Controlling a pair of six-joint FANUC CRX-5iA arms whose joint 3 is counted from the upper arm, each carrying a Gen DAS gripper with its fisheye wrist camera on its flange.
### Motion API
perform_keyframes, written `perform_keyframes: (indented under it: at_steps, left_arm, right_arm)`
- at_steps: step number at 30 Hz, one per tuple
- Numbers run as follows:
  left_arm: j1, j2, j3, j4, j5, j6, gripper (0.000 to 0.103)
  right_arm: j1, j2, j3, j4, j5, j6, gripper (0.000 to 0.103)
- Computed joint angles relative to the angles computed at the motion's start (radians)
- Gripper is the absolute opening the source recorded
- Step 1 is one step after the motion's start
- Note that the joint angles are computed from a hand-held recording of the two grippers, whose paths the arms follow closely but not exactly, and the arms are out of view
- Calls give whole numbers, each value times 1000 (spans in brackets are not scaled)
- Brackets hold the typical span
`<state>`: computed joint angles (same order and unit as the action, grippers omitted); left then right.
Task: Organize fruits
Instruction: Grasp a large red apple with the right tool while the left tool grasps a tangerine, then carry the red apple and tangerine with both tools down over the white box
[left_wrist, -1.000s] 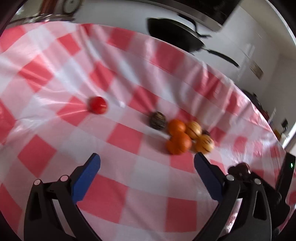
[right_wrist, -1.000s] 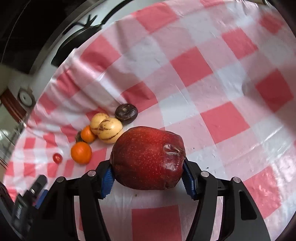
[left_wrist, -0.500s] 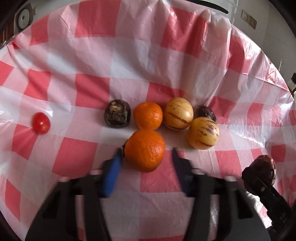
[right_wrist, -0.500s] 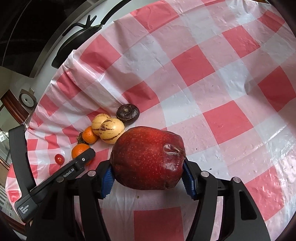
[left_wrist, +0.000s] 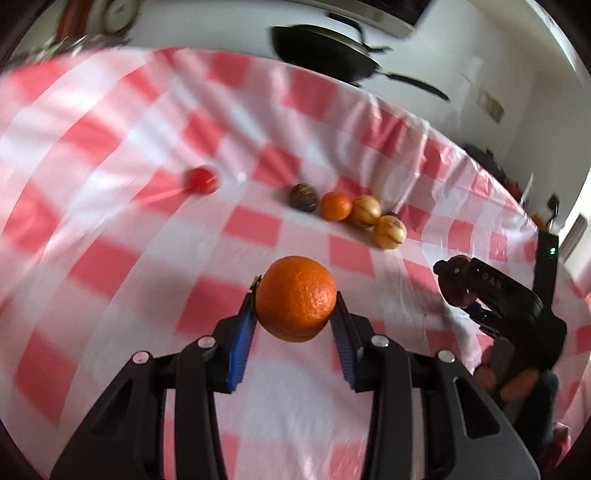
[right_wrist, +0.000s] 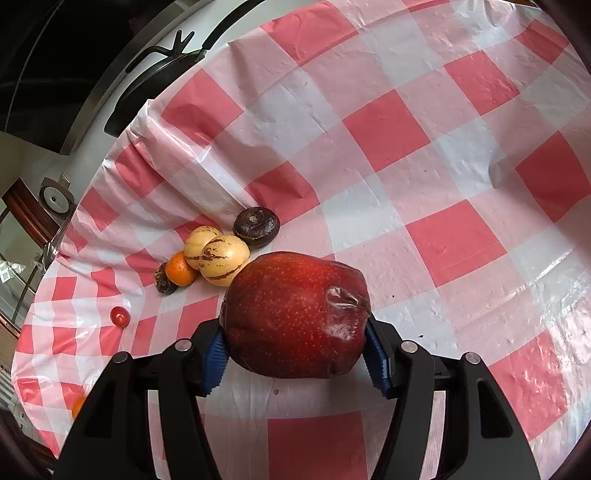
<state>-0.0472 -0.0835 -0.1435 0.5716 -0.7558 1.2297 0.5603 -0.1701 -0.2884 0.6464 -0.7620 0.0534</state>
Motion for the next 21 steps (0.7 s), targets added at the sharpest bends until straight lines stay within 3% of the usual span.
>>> perform_keyframes:
  at_steps: [8,14,21]
  left_arm:
    - [-1,-13,-30,55,43,-93,41]
    - [-1,-22,-36,46,59,-95,41]
    - [43,-88,-105,88,39,-67,41]
  right_arm:
    - [0,-3,-8,7,18,-3,60]
    - [3,-17,-25,21,33,-16,60]
    - [97,-71,-47,-24,3,11,60]
